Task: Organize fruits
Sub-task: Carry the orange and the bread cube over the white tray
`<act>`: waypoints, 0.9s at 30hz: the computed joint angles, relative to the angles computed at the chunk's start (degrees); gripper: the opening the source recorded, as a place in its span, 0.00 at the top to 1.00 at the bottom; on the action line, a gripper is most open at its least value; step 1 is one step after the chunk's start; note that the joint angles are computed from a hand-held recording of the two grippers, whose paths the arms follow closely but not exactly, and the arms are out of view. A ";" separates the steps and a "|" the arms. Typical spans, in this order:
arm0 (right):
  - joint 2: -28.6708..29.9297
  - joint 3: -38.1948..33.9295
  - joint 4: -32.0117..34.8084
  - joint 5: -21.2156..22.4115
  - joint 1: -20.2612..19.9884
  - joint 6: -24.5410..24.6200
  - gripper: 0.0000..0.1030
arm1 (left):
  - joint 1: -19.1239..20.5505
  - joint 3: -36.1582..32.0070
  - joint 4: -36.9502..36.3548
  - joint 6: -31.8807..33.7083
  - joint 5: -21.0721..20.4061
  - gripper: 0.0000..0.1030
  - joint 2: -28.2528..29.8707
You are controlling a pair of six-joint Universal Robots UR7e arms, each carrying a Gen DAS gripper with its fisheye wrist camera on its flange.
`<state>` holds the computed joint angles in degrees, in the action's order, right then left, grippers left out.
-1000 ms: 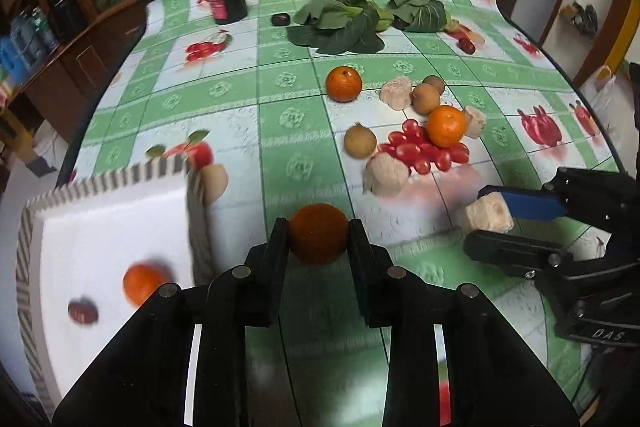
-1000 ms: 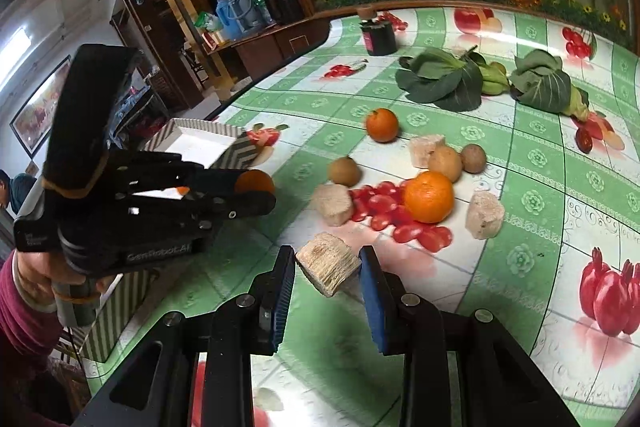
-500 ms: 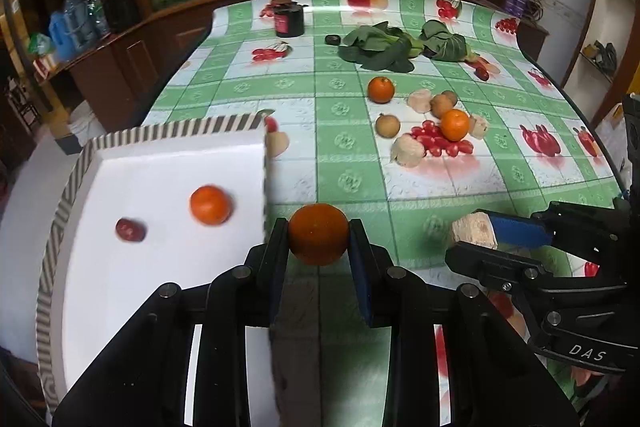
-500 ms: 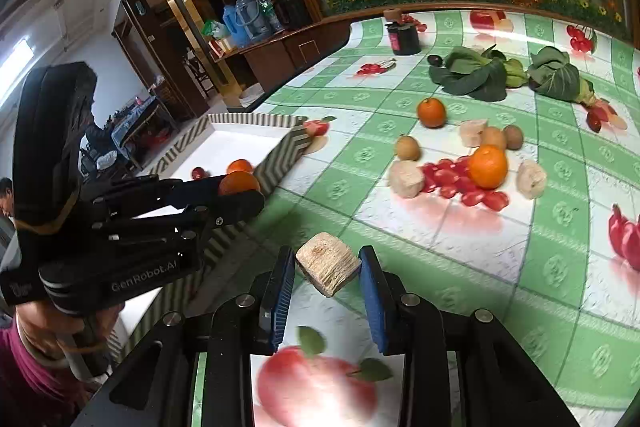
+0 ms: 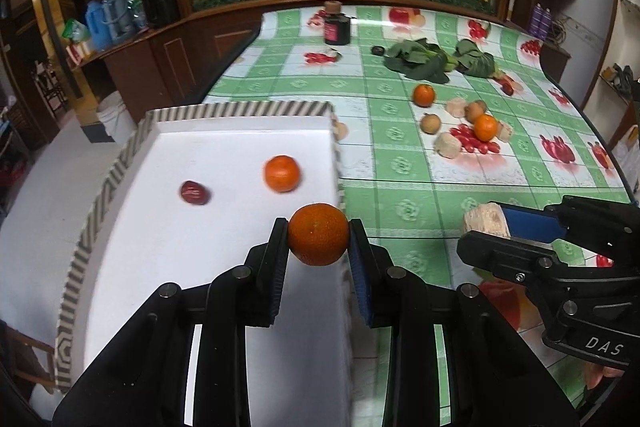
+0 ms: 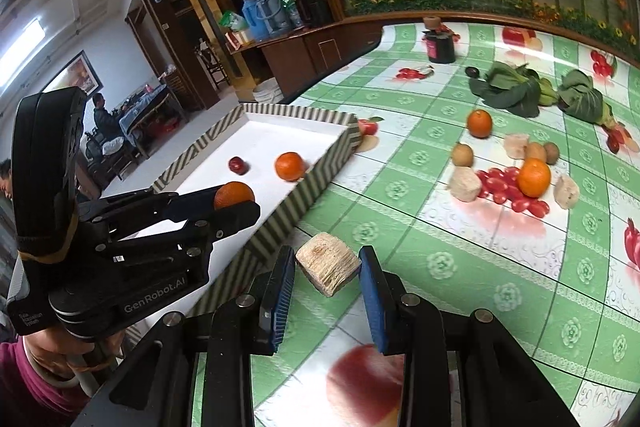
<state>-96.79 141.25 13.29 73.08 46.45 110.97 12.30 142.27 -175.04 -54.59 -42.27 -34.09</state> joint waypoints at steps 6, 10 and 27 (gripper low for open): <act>2.04 0.20 -2.66 2.92 5.44 2.59 0.69 | -0.47 2.67 1.59 -2.96 1.49 0.72 -2.67; 4.35 -0.26 -4.55 5.56 9.87 4.63 0.69 | 0.26 4.06 2.54 -4.13 2.39 0.72 -4.44; 17.96 -6.34 -9.96 15.37 24.92 12.51 0.69 | 6.92 6.83 3.06 -4.22 5.05 0.72 -7.86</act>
